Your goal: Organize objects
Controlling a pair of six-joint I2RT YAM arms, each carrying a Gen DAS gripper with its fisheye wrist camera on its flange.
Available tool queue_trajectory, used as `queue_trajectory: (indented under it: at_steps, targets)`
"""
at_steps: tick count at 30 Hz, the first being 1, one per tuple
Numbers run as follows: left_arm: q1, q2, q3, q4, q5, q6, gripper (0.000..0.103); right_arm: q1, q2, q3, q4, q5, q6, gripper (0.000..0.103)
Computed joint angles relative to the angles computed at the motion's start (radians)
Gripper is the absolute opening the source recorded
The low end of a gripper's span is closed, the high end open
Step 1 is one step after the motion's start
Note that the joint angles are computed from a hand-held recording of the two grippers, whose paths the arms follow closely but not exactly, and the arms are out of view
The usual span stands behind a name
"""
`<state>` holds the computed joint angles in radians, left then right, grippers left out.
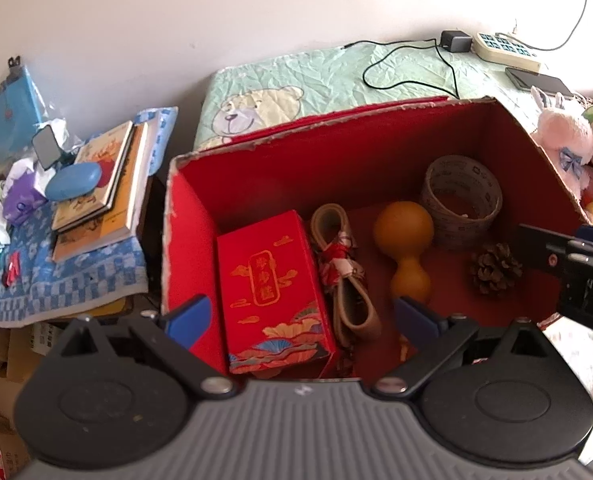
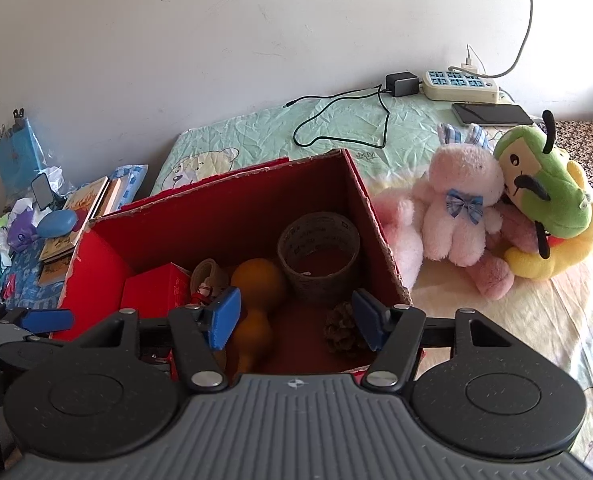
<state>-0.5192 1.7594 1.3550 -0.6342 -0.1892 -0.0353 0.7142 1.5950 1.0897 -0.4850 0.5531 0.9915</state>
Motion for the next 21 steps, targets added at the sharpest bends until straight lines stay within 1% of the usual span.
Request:
queue_trajectory:
  at_steps: [7, 10, 15, 21]
  targets:
    - [0.006, 0.030, 0.016, 0.010, 0.008, 0.002, 0.099, -0.014, 0.008, -0.007, 0.020, -0.016, -0.008, 0.063]
    - [0.015, 0.051, 0.032, 0.000, 0.034, 0.000, 0.099, -0.023, 0.011, -0.007, 0.027, -0.021, -0.020, 0.063]
    - [0.019, 0.058, 0.028, 0.022, 0.046, 0.003, 0.099, -0.037, 0.026, 0.003, 0.031, -0.031, -0.034, 0.063]
    - [0.028, 0.082, 0.043, 0.017, 0.053, -0.016, 0.099, -0.052, 0.041, 0.012, 0.032, -0.044, -0.037, 0.063]
